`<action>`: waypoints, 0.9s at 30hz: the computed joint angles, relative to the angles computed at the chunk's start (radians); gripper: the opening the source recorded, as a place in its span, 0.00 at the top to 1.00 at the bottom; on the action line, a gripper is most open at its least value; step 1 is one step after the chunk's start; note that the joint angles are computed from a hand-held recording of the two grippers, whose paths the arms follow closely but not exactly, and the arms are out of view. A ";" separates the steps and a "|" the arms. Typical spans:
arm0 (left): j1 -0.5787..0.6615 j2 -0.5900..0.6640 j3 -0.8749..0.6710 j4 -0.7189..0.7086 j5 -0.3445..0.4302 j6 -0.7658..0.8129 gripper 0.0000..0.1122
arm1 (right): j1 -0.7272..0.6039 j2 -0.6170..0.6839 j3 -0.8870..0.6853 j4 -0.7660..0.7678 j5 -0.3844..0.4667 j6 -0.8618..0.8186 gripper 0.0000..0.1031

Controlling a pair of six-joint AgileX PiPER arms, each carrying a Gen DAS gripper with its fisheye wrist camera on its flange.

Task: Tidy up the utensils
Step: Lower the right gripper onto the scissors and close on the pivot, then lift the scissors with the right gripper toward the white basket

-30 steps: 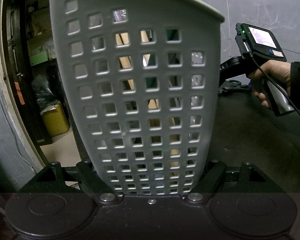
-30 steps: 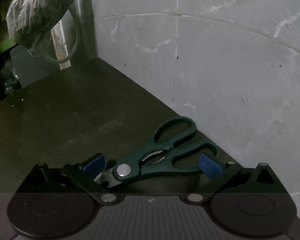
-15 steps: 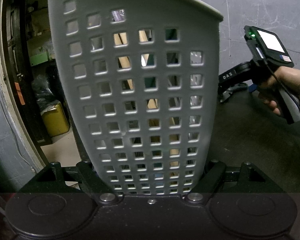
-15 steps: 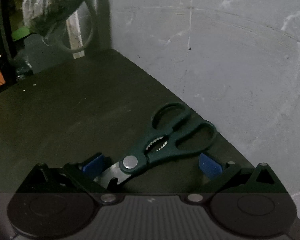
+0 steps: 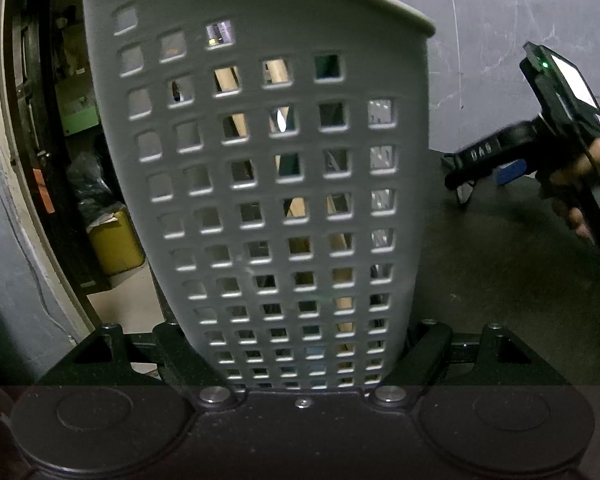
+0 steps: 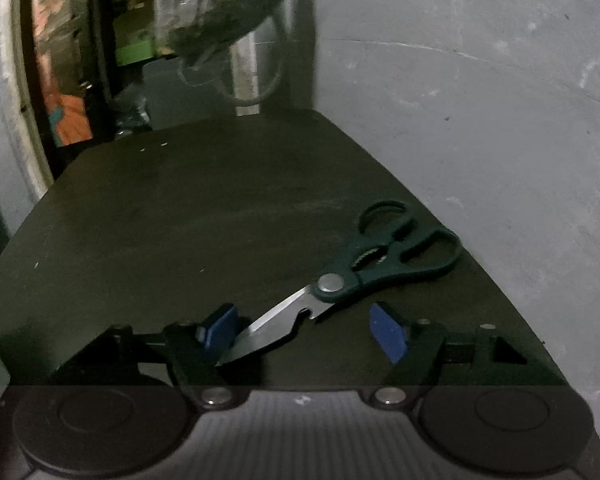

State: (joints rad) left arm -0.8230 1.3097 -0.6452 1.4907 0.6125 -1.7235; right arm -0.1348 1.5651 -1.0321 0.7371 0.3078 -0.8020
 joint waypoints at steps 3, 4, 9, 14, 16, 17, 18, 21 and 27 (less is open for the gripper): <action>-0.009 0.006 -0.005 -0.003 0.009 -0.001 0.28 | -0.021 0.032 -0.048 -0.065 -0.001 0.157 0.12; -0.010 0.008 -0.006 -0.004 0.010 -0.002 0.28 | -0.020 0.052 -0.071 -0.105 -0.007 0.209 0.13; -0.011 0.010 -0.007 -0.003 0.012 -0.003 0.28 | -0.018 0.089 -0.100 -0.173 -0.060 0.281 0.41; -0.011 0.010 -0.007 -0.001 0.013 -0.006 0.28 | -0.027 0.033 -0.023 0.032 -0.037 0.011 0.72; -0.013 0.010 -0.008 -0.002 0.014 -0.006 0.28 | -0.051 0.001 0.011 0.159 0.019 -0.134 0.73; -0.013 0.009 -0.007 -0.002 0.014 -0.006 0.28 | -0.062 -0.019 0.031 0.202 0.054 -0.192 0.73; -0.013 0.009 -0.007 -0.002 0.014 -0.006 0.28 | -0.073 -0.046 0.059 0.234 0.089 -0.252 0.73; -0.015 0.010 -0.008 -0.002 0.016 -0.006 0.28 | -0.114 -0.141 0.138 0.267 0.227 -0.380 0.73; -0.016 0.010 -0.008 -0.002 0.018 -0.006 0.28 | -0.207 -0.366 0.299 0.219 0.489 -0.569 0.73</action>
